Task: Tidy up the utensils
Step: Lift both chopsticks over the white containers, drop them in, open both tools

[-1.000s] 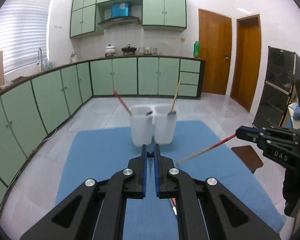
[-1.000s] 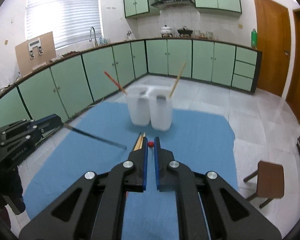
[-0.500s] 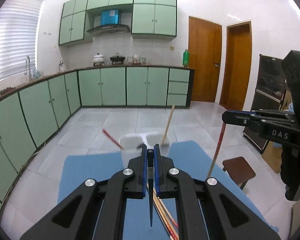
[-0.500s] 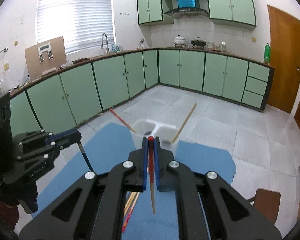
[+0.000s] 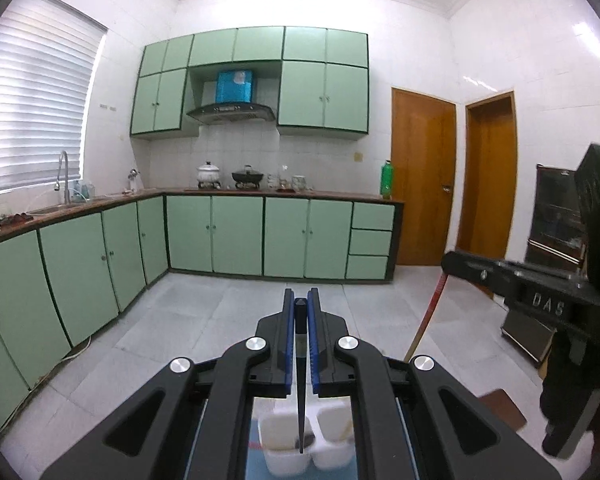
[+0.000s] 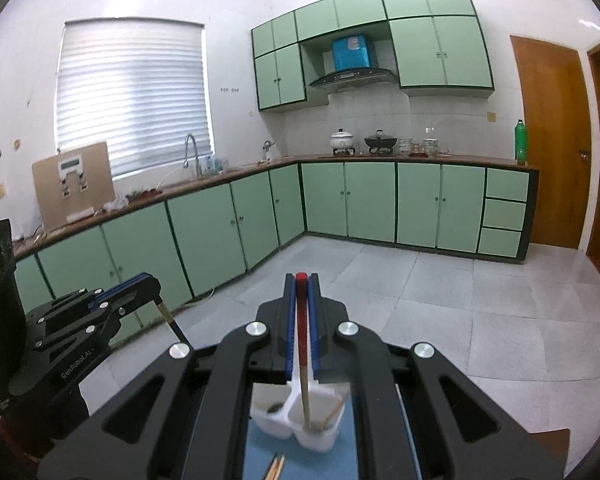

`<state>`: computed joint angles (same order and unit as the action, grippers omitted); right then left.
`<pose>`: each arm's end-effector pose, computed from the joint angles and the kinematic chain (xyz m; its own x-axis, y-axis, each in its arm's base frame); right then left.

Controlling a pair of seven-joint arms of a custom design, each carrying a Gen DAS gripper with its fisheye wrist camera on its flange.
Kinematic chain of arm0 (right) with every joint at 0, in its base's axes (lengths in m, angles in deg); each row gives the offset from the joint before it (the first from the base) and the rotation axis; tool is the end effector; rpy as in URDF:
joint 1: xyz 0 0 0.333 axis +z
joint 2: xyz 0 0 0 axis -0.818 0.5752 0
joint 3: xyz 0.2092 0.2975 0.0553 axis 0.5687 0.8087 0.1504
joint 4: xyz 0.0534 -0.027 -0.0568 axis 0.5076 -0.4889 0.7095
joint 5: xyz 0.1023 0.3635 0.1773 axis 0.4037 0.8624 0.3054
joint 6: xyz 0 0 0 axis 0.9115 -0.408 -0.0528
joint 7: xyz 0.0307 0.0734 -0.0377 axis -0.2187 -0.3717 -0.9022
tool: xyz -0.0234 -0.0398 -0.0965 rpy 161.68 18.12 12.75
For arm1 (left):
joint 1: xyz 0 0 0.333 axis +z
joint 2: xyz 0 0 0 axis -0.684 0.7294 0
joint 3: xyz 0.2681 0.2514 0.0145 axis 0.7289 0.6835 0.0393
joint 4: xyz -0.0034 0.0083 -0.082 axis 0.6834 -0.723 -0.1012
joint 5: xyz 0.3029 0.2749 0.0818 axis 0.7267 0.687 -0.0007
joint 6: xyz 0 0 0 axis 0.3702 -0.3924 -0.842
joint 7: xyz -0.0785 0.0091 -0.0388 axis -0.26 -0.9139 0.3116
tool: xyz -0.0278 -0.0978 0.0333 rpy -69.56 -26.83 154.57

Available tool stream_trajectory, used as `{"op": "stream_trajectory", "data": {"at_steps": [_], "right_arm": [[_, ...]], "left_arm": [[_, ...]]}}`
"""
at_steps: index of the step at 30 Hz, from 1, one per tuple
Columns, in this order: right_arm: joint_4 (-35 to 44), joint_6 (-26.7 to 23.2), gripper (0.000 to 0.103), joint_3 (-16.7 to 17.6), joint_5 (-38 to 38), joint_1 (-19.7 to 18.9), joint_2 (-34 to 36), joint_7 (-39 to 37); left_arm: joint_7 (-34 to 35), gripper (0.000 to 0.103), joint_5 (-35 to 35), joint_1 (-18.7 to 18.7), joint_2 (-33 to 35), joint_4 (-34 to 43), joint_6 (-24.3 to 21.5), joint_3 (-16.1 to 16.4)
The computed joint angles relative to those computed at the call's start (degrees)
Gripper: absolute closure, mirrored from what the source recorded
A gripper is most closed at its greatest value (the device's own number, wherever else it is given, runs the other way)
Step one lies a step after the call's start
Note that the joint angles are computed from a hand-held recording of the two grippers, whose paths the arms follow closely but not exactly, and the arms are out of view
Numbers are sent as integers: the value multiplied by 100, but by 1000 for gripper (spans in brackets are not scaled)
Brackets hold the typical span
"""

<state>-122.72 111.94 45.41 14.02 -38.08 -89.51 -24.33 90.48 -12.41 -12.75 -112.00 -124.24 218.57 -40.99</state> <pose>0.5670 0.1250 0.7024 0.5601 -0.8195 -0.1215 -0.3382 -0.0923 -0.9365 0.4776 -0.1669 0.6875 -0.0078 -0.9988 0.0478 -0.2397 -0.0446 -0.9698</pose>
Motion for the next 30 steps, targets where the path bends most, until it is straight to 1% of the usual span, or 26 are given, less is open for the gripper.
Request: {"op": "stream_trajectory", "data": {"at_steps": [1,2,3,6,7,8,10,13,15,17,18,19,20,21,22,23,25,28,30], "right_arm": [[92,58,98,2,65,13,133,-45],[155,112,98,27,61,6,237,-39],[230,186,98,63,-1,-9,391,7],[287,254,98,184,-189,-69,666,184],[267,265,98,223,-245,-88,703,221],[239,283,98,257,-310,-102,759,233],[160,352,97,323,-493,-119,822,283],[-27,560,95,394,-690,-129,853,303],[-157,624,95,409,-727,-140,808,338],[-304,715,89,407,-563,-133,702,270],[-388,772,81,392,-484,-127,632,232],[-477,808,74,365,-288,-113,546,74],[-559,834,70,337,-159,-93,470,-34],[-697,866,64,299,0,-73,337,-168],[-796,878,57,258,120,-41,245,-283],[-914,889,54,212,242,-11,135,-407],[-1259,980,36,133,409,63,-151,-615],[-1874,1230,23,-5,761,276,-616,-1122],[-2348,1374,19,-81,917,413,-944,-1383]], "left_arm": [[-108,97,63,379,45,96,41,-299],[-190,97,104,673,80,159,79,-537],[-271,97,160,1045,138,236,90,-860],[-341,97,241,1480,362,316,35,-1318],[-368,97,285,1522,449,330,7,-1379],[-370,97,340,1487,579,344,-38,-1381],[-315,97,467,1250,873,379,-217,-1257],[-383,95,634,1017,1012,292,-298,-1070],[-404,91,668,753,1020,192,-306,-826],[-392,87,611,374,935,43,-309,-467],[-423,83,628,253,891,-4,-294,-349],[-470,78,652,124,748,-119,-282,-225],[-545,75,732,90,657,-177,-296,-192],[-587,69,803,4,549,-265,-260,-113],[-612,65,843,-141,428,-372,-255,4],[-613,63,868,-290,347,-464,-274,130],[-582,59,804,-714,131,-747,-256,456],[-523,53,529,-1238,-255,-1263,-312,789],[-486,51,333,-1520,-511,-1632,-395,911]]}}
